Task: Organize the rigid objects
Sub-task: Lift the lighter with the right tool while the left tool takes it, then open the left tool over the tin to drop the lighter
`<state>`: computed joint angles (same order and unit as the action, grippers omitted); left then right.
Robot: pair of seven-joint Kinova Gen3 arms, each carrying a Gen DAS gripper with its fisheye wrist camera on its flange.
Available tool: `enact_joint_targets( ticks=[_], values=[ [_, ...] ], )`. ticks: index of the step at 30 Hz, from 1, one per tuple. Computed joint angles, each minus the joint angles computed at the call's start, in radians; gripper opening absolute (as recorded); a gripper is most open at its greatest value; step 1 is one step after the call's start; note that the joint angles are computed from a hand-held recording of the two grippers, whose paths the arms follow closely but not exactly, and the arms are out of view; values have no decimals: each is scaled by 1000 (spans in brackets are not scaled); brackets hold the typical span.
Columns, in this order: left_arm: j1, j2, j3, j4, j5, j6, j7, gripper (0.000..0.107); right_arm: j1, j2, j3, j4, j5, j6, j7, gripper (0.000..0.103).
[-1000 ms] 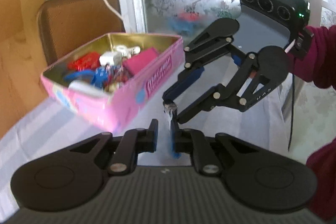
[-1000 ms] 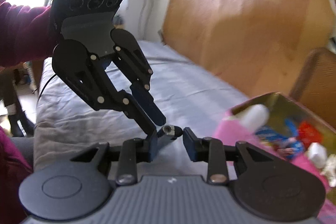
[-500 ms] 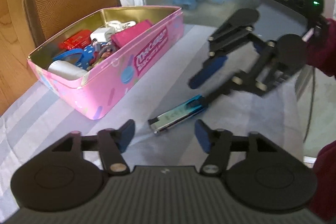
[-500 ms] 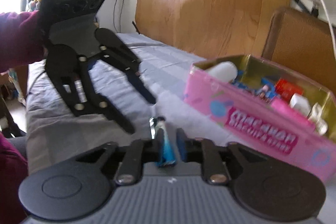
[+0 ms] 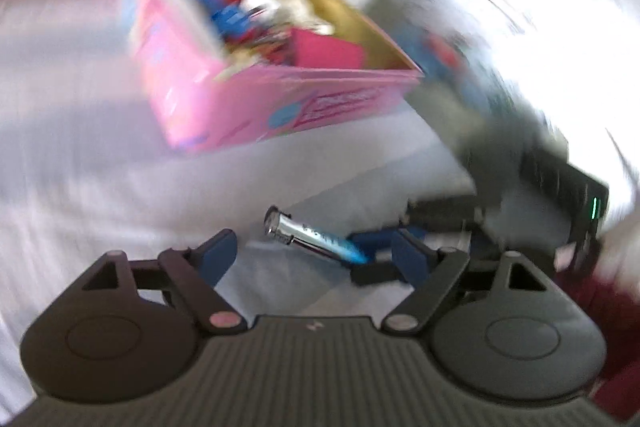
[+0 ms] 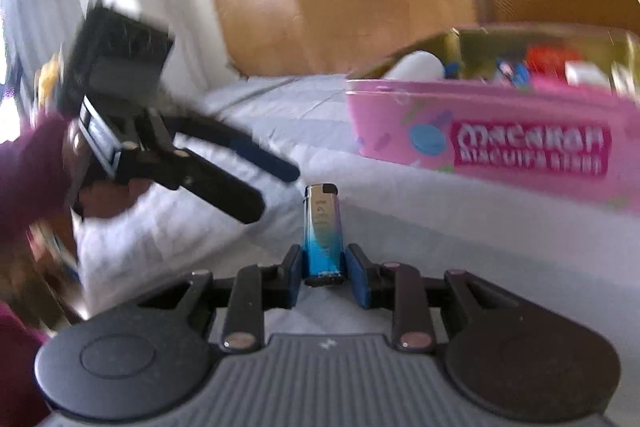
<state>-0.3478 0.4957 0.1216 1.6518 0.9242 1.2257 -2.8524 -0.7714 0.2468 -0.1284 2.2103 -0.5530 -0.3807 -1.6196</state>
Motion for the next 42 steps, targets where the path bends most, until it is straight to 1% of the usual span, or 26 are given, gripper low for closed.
enact_joint_targets(
  ticks=[1, 2, 4, 5, 6, 7, 8, 10, 12, 15, 18, 20, 21, 23, 25, 27, 28, 29, 30, 31, 34, 36, 37, 39, 41, 42],
  values=[
    [7, 6, -12, 7, 17, 3, 38, 86, 38, 2, -46, 8, 9, -23, -41, 24],
    [-3, 2, -5, 28, 42, -11, 60, 86, 67, 6, -93, 22, 12, -63, -72, 24],
    [-1, -5, -7, 55, 73, -29, 89, 84, 130, 19, -185, 40, 12, -132, -86, 24],
    [17, -12, -26, 70, 96, -33, 91, 77, 153, 23, -232, 47, -10, -166, -68, 24],
    [42, -15, -55, 75, 109, -20, 83, 66, 177, 26, -278, 49, -47, -192, -35, 24],
    [75, -19, -84, 72, 106, -7, 81, 44, 202, 28, -324, 49, -87, -215, 6, 24],
    [109, -29, -106, 68, 92, -10, 89, 29, 221, 24, -357, 44, -128, -224, 47, 24],
    [122, -58, -106, 82, 107, -28, 60, 27, 209, 0, -368, 40, -209, -238, 128, 24],
    [122, -84, -89, 67, 125, -33, 30, 27, 133, -25, -305, 35, -282, -264, 209, 24],
    [77, -84, 18, 4, 127, -89, 45, 27, -5, -39, -166, 13, -361, -326, 331, 24],
    [111, -73, 49, -63, 137, -165, 52, 27, -124, -32, -27, -33, -471, -381, 454, 24],
    [185, -62, 7, -98, 140, -231, 79, 31, -157, -1, 35, -84, -552, -402, 535, 24],
    [231, -53, -25, -118, 137, -271, 98, 34, -146, 15, 41, -117, -593, -396, 576, 24],
    [324, -34, -84, -150, 140, -353, 104, 50, -74, 64, -3, -193, -674, -407, 652, 24],
    [417, -23, -160, -169, 137, -434, 115, 61, -9, 134, -70, -283, -756, -469, 734, 25],
    [509, -15, -250, -161, 194, -515, 116, 67, -18, 200, -72, -374, -834, -545, 811, 26],
    [539, -17, -277, -142, 235, -556, 108, 70, -26, 236, -66, -416, -855, -585, 832, 30],
    [550, -20, -286, -121, 276, -589, 85, 70, -22, 261, -78, -441, -861, -623, 837, 34],
    [542, -23, -278, -102, 316, -605, 45, 71, -1, 276, -109, -447, -850, -645, 827, 41],
    [516, -28, -252, -85, 349, -605, 4, 71, 28, 276, -154, -435, -837, -662, 834, 41],
    [393, -75, -115, -2, 406, -643, -118, 71, 41, 286, -216, -378, -761, -775, 852, 42],
    [300, -116, -34, 65, 461, -649, -199, 71, 94, 275, -294, -343, -737, -807, 808, 42],
    [254, -147, 2, 107, 495, -653, -240, 74, 102, 265, -310, -326, -727, -816, 772, 42],
    [161, -203, 82, 187, 566, -691, -321, 80, 78, 255, -309, -310, -735, -859, 736, 42],
    [89, -273, 114, 270, 612, -692, -402, 84, 64, 252, -333, -300, -755, -911, 708, 43],
    [72, -300, 103, 306, 632, -679, -443, 85, 64, 253, -342, -303, -763, -923, 698, 43]
  ],
)
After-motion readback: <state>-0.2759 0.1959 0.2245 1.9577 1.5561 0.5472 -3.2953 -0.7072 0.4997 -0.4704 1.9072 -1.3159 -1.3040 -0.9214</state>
